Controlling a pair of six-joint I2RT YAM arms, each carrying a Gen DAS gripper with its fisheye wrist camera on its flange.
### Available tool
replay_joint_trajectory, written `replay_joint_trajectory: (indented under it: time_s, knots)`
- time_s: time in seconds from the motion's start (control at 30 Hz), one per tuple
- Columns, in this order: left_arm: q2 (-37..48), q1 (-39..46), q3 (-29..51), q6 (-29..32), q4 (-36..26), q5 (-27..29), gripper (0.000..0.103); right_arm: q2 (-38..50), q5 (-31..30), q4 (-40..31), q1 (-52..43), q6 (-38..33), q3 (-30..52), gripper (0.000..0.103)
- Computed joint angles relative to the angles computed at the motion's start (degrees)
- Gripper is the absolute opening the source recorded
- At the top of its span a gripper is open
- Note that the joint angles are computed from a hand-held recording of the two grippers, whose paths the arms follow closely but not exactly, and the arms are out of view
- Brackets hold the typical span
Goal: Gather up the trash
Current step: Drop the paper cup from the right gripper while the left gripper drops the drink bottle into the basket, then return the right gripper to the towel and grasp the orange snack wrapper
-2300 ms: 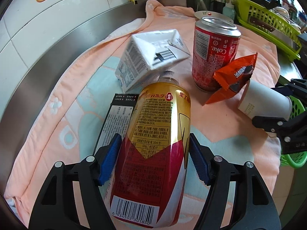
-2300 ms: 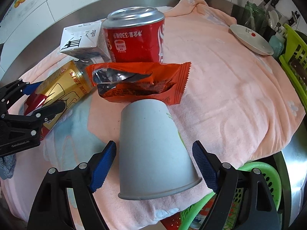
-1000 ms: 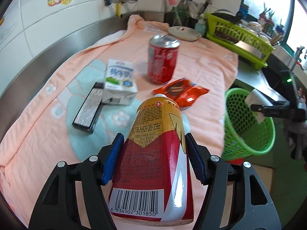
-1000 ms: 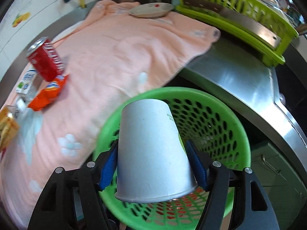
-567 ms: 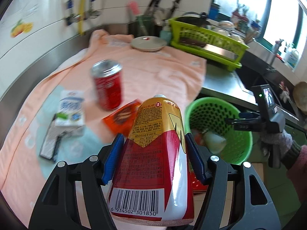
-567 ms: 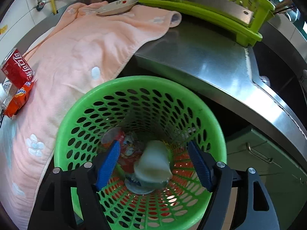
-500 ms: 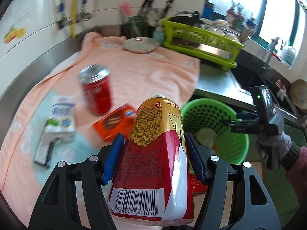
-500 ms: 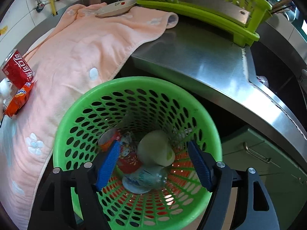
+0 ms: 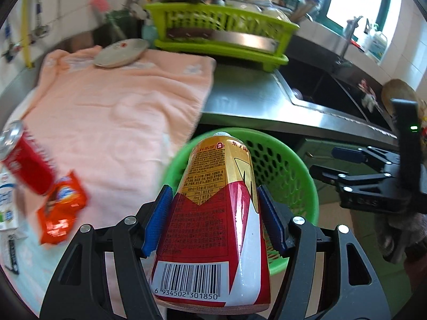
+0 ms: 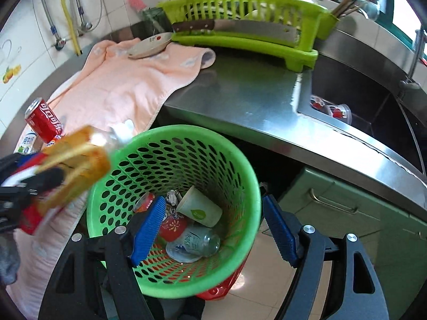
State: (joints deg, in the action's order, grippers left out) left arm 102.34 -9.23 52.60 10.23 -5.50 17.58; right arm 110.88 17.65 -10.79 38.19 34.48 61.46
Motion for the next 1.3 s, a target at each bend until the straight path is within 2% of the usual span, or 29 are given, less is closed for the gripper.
replay_joint_trajectory:
  time_s: [0.27,0.47,0.57,0.67,1.0,1.3]
  knots:
    - [8.00,-6.76,3.67,-2.00,2.20,-1.72,0.064,-6.09,0.09,2.45,-0.68,2.53,-7.87,0.073]
    - [12.97,-8.60,6.73,-3.52,1.83,-0.35,0.066,-7.72,-0.05,2.94,-0.64,4.13,-10.80,0.073]
    - [13.20,-8.20,6.20,-4.24,2.83,0.71,0.076,-7.83,0.06,2.71,-0.38,4.56,-10.89,0.073]
    - [11.77,-7.45,4.65,-3.72,3.90,1.33,0.076,-7.51,0.18,2.50,0.17,4.76,-10.28,0.073]
    - [1.96,2.10,-3.35,-0.25,4.16,3.99,0.076,-3.62,0.15,0.83,3.89,3.55,-2.64,0.073]
    - [-7.07,16.54,-9.80,5.46,1.70,6.79,0.076,4.01,-1.28,-2.50,8.28,0.31,10.87,0.074]
